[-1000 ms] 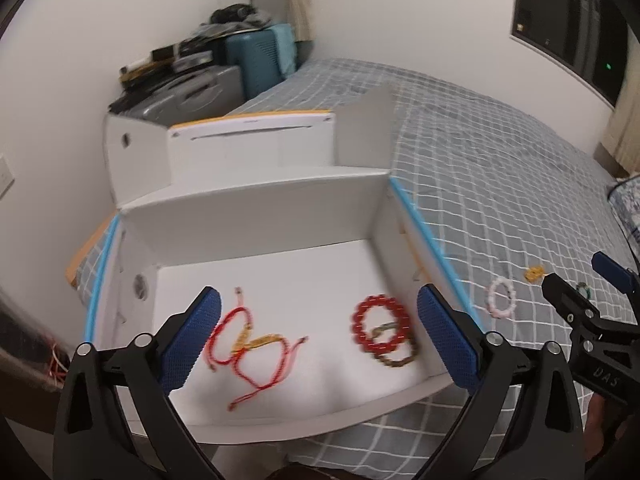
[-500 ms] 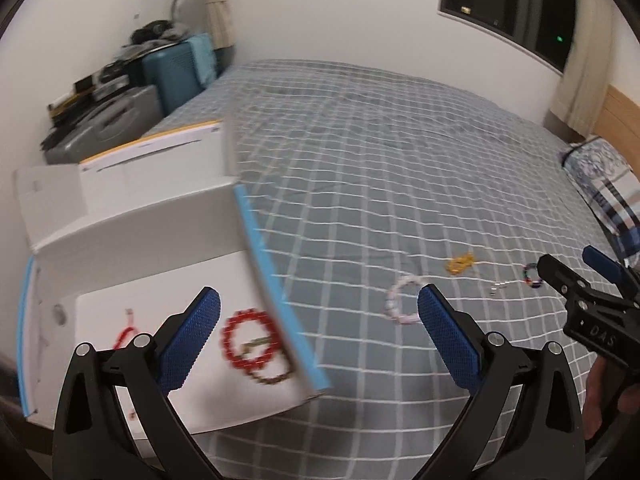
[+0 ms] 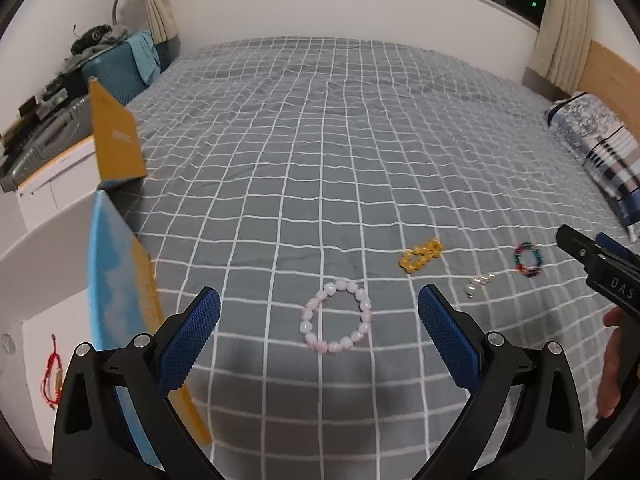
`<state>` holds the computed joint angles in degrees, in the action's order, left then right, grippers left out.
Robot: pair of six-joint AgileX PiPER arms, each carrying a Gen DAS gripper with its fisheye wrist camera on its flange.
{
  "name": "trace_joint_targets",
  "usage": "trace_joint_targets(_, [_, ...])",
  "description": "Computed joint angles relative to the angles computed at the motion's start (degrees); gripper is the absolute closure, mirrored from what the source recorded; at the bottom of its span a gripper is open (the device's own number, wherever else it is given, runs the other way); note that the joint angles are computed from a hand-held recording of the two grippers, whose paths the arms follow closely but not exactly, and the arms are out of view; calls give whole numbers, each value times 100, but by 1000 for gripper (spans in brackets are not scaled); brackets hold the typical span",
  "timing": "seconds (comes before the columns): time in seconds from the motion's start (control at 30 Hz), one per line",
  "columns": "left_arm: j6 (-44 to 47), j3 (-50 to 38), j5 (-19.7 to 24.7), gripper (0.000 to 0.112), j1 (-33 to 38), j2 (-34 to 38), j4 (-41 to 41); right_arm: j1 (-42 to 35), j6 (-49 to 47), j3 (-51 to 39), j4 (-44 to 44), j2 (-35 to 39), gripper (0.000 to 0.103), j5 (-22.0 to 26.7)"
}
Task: Organize jewelry
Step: 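Move both tools back over the remaining bracelets on the bed, then grasp the pink-white bead bracelet with the left tool while the right tool grasps the multicolour bead bracelet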
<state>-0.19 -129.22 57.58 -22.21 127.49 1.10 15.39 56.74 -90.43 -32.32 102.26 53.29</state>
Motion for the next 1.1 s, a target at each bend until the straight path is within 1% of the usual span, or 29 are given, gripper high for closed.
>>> trace_joint_targets(0.07, [-83, -78, -47, 15, -85, 171, 111, -212, -19, 153, 45, 116, 10, -159])
trace_joint_targets(0.17, [-24, -656, 238, 15, -54, 680, -182, -489, 8, 399, 114, 230, 10, -469])
trace_joint_targets(0.2, [-26, -589, 171, 15, -37, 705, -205, -565, 37, 464, 89, 288, 10, -555])
trace_joint_targets(0.27, [-88, -632, 94, 15, -30, 869, -209, -663, 29, 464, 65, 415, 10, -605])
trace_joint_targets(0.4, [-47, -1011, 197, 15, 22, 1322, -354, -790, 66, 517, -156, 599, 10, -688])
trace_joint_targets(0.43, [12, -1148, 278, 15, 58, 1421, -407, -847, 64, 508, -159, 663, 10, -724])
trace_joint_targets(0.53, [7, -2300, 856, 15, 79, 2138, -384, -977, -13, 474, -77, 799, 10, -845])
trace_joint_targets(0.57, [13, -2376, 845, 15, 102, 2225, -406, -1003, -27, 453, -90, 850, 10, -870])
trace_joint_targets(0.63, [13, -2193, 715, 15, 111, 2195, -398, -1038, -25, 429, -168, 954, 10, -910])
trace_joint_targets(0.7, [28, -2281, 716, 15, 91, 2283, -330, -1078, -70, 397, -141, 1044, 10, -931])
trace_joint_targets(0.73, [33, -2198, 641, 15, 73, 2258, -277, -1113, -97, 385, -110, 1090, 10, -951])
trace_joint_targets(0.8, [30, -1812, 351, 16, 41, 2104, -187, -1167, -175, 357, -36, 1172, 10, -987])
trace_joint_targets(0.9, [20, -1830, 324, 17, 19, 2136, -99, -1193, -198, 352, -16, 1234, 10, -997])
trace_joint_targets(1.0, [-148, -1755, 325, 25, -39, 2103, 132, -1225, -236, 364, 41, 1266, 12, -1047])
trace_joint_targets(1.03, [-190, -1590, 244, 26, -59, 2018, 185, -1233, -258, 363, 67, 1274, 13, -1051])
trace_joint_targets(1.1, [-275, -1392, 158, 33, -87, 1917, 298, -1262, -321, 366, 142, 1287, 16, -1087])
